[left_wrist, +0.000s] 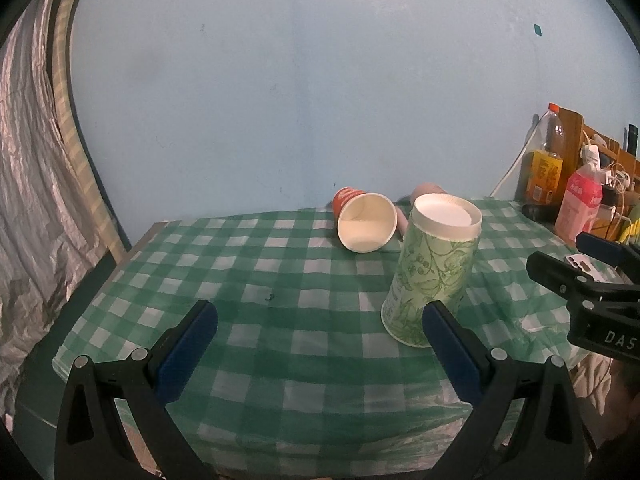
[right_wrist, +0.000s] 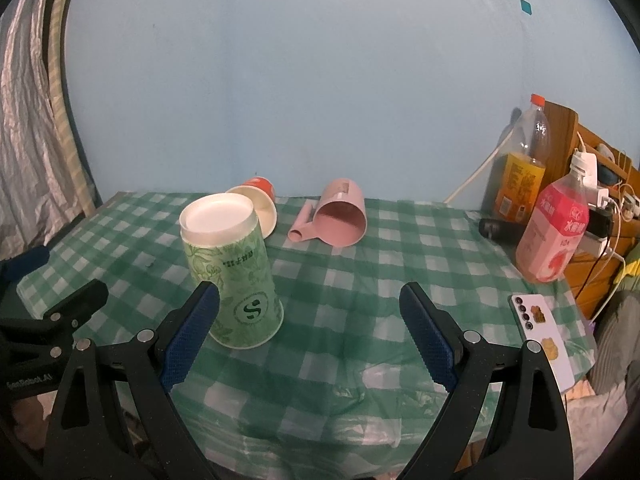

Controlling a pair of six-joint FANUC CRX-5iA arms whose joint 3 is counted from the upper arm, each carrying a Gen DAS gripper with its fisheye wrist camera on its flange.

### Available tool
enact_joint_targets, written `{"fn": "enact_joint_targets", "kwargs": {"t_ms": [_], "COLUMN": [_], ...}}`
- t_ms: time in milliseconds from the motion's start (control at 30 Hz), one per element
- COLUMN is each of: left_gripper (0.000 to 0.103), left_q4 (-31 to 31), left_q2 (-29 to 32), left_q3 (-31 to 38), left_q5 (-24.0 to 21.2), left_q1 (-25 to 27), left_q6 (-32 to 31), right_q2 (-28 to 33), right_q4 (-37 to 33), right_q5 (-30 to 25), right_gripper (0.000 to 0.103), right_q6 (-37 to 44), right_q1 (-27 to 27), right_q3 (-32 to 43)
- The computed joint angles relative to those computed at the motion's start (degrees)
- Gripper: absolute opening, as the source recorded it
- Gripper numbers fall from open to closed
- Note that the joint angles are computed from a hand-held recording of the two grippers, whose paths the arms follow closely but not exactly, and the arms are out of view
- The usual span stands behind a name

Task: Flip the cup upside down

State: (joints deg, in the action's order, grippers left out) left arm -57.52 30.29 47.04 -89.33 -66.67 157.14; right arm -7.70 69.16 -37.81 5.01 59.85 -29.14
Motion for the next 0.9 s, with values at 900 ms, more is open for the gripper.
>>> {"fn": "enact_joint_targets", "kwargs": {"t_ms": [900], "left_gripper": [0.103], "left_q4": [2.3], "left_q2": [-0.2], "left_q3": [-0.5], "left_q5": [0.5], "left_q1": [1.0], "left_q6": [1.5], "right_q2": [0.4], "right_q4": [-1.5], "right_q5": [0.2], "right_gripper": [0.091], "right_q6": [1.5], "right_q1": [0.4], "right_q3": [0.6]}}
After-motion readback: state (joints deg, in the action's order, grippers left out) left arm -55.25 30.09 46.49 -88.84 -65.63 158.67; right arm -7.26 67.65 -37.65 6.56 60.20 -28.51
